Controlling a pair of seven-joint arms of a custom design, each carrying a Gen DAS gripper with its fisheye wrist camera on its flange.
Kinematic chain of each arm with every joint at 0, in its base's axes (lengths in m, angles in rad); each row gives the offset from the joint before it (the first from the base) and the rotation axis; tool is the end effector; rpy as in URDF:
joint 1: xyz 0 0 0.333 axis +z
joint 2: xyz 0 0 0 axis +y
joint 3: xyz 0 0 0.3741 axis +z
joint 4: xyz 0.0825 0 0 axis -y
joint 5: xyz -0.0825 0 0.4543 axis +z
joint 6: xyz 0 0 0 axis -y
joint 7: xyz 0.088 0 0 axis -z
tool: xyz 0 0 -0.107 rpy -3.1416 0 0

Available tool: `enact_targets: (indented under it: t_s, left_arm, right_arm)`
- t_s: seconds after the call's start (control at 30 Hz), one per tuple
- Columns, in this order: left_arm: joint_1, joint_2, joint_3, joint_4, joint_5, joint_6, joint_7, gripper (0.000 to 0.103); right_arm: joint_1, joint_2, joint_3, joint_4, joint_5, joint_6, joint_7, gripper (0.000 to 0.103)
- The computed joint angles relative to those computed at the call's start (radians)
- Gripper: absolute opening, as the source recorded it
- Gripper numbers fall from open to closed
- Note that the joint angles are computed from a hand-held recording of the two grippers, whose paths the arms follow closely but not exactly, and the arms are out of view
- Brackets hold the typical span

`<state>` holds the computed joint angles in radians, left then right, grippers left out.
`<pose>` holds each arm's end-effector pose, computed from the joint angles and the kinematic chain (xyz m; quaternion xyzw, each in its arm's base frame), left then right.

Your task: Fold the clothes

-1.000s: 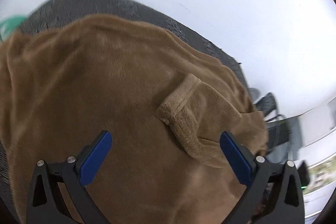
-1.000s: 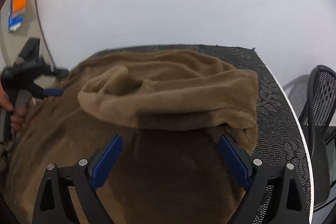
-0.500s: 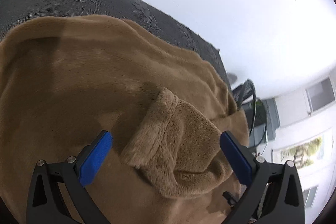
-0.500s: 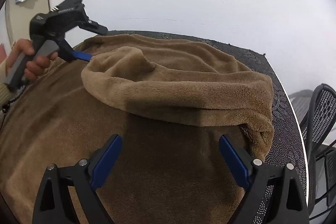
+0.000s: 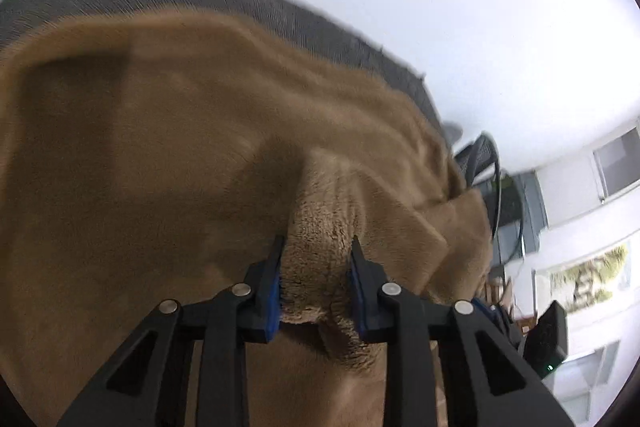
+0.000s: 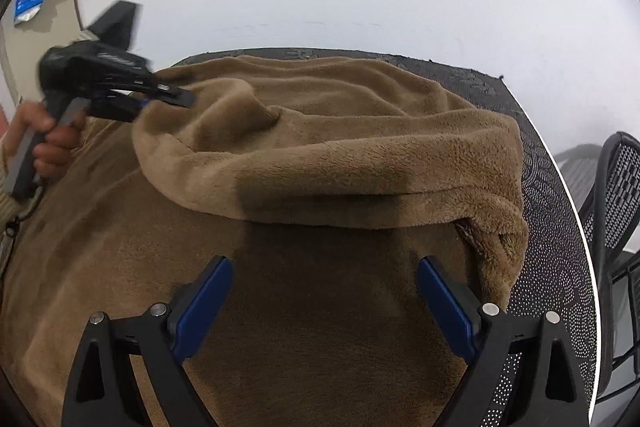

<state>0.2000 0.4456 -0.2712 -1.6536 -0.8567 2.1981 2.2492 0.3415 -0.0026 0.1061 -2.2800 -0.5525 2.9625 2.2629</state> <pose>0.7713 -0.0538 0.4035 0.5711 -0.7150 0.3755 0.1473 0.5345 0.2960 0.4403 -0.7442 0.5685 -0.2020 0.2865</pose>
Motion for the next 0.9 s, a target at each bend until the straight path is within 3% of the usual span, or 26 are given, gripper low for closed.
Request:
enact_targets:
  t_s: [0.07, 0.17, 0.3, 0.43, 0.53, 0.73, 0.8, 0.9]
  left_arm:
    - [0.045, -0.061, -0.012, -0.068, -0.11, 0.028, 0.074, 0.03]
    - [0.068, -0.156, 0.018, -0.165, -0.217, 0.056, 0.163, 0.03]
    - [0.023, -0.221, 0.088, -0.256, -0.136, 0.11, 0.157, 0.03]
    - [-0.01, -0.2, 0.123, -0.276, 0.024, 0.082, 0.06, 0.034]
    - [0.01, -0.178, 0.12, -0.26, 0.002, 0.041, 0.03, 0.039]
    - [0.023, -0.169, 0.112, -0.21, -0.043, 0.101, 0.025, 0.067]
    - [0.024, -0.138, 0.108, -0.163, -0.018, 0.074, 0.013, 0.075]
    - [0.031, -0.082, 0.094, -0.083, 0.021, 0.01, -0.007, 0.079]
  right_arm:
    - [-0.001, 0.0, -0.001, -0.002, 0.028, 0.0, -0.011, 0.095]
    - [0.0, 0.001, -0.001, -0.003, 0.082, -0.009, -0.043, 0.095]
    - [0.007, 0.007, 0.001, 0.004, 0.123, -0.029, -0.082, 0.095]
    - [0.014, 0.012, -0.001, 0.015, 0.107, -0.061, -0.073, 0.095]
    - [0.018, 0.016, -0.003, 0.024, 0.117, -0.086, -0.083, 0.095]
    - [0.026, 0.024, -0.004, 0.037, 0.132, -0.118, -0.116, 0.1]
    - [0.029, 0.027, -0.006, 0.04, 0.129, -0.123, -0.119, 0.101]
    - [0.03, 0.026, -0.009, 0.037, 0.139, -0.118, -0.127, 0.101]
